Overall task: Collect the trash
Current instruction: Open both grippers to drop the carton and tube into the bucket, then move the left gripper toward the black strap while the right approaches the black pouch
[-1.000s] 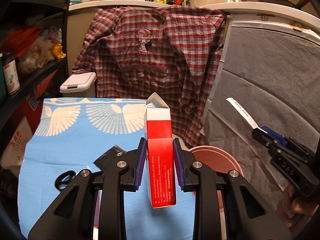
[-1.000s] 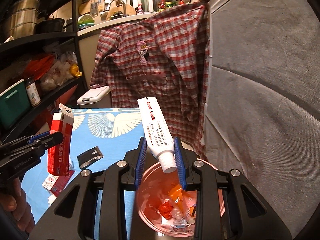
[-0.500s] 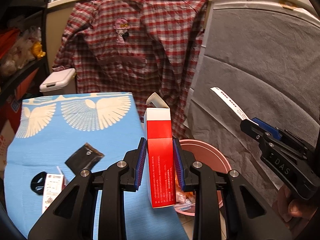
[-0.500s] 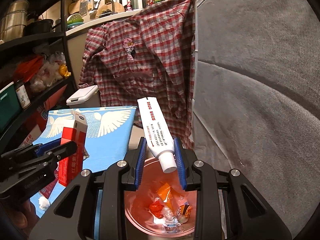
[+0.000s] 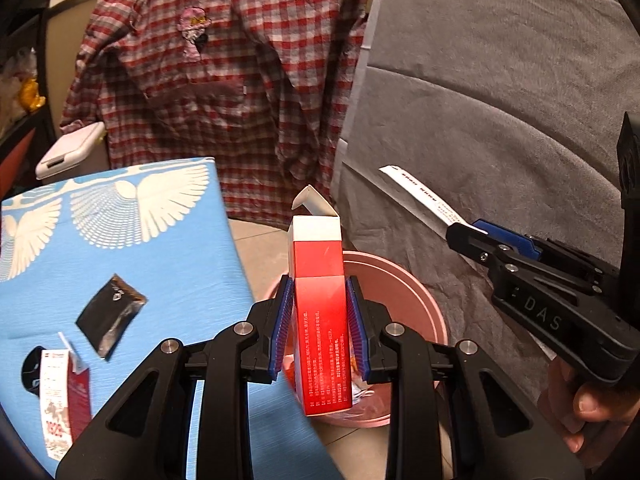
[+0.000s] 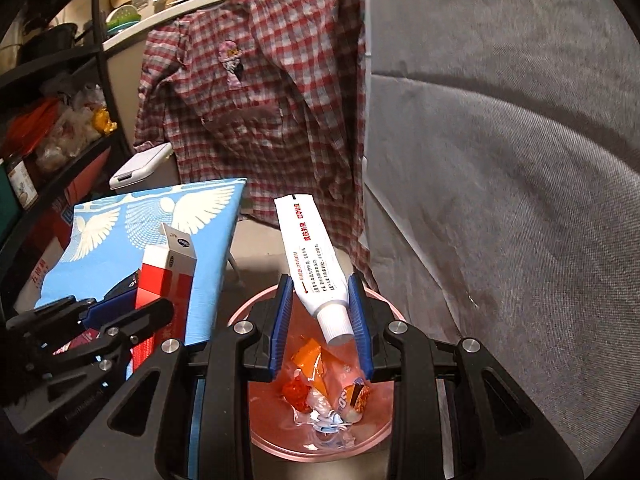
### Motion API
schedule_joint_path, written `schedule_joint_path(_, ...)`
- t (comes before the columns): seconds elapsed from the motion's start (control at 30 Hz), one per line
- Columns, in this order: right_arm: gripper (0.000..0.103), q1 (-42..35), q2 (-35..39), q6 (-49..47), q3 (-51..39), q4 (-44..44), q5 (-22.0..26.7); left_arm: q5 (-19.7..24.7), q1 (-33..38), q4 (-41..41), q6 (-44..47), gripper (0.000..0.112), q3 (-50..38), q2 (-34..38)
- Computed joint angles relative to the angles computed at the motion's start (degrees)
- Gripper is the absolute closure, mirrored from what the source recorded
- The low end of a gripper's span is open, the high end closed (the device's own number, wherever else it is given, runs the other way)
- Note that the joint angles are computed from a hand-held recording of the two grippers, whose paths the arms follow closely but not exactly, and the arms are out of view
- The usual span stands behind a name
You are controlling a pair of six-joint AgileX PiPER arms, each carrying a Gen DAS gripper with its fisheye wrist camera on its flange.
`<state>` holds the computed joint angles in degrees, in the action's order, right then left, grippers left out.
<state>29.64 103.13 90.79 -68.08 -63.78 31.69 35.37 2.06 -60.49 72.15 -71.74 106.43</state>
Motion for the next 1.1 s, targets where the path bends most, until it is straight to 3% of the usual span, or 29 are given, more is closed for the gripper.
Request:
schedule_joint_path(0.1,0.072,-0.8,0.5,-3.0,-0.6,2.9,-0.6,0.7,-1.2,0.6,-1.7,0.084,-1.3,1.0)
schedule_joint_path(0.17,0.065,-1.0,0.7,-3.7,-0.7,3.7,-0.4,0.9,-1.7,1.1,-3.2,0.082,-1.9,1.3)
schedule_joint_path(0.47,0.063,-0.9,0.1,0.4,-0.2,0.3,-0.4,1.3,-0.8,0.1,-1.7,0.081,-1.1,-0.3)
schedule_joint_path(0.73,0.063,3.0,-1.7,7.8,0.5,-7.8,2.0,3.7,5.4,-1.1,1.4,0.081,-0.9,-3.0)
schedule_joint_path(0.93,0.064,7.8,-1.6,10.9,-1.0,-11.3,4.1,8.1,12.6,-1.7,3.5,0.081,-2.3,-4.5)
schedule_joint_path(1.1,0.074,11.4,0.0,12.1,-3.9,-12.4,4.0,11.8,19.4,-1.2,4.2,0.081,-5.7,-3.9)
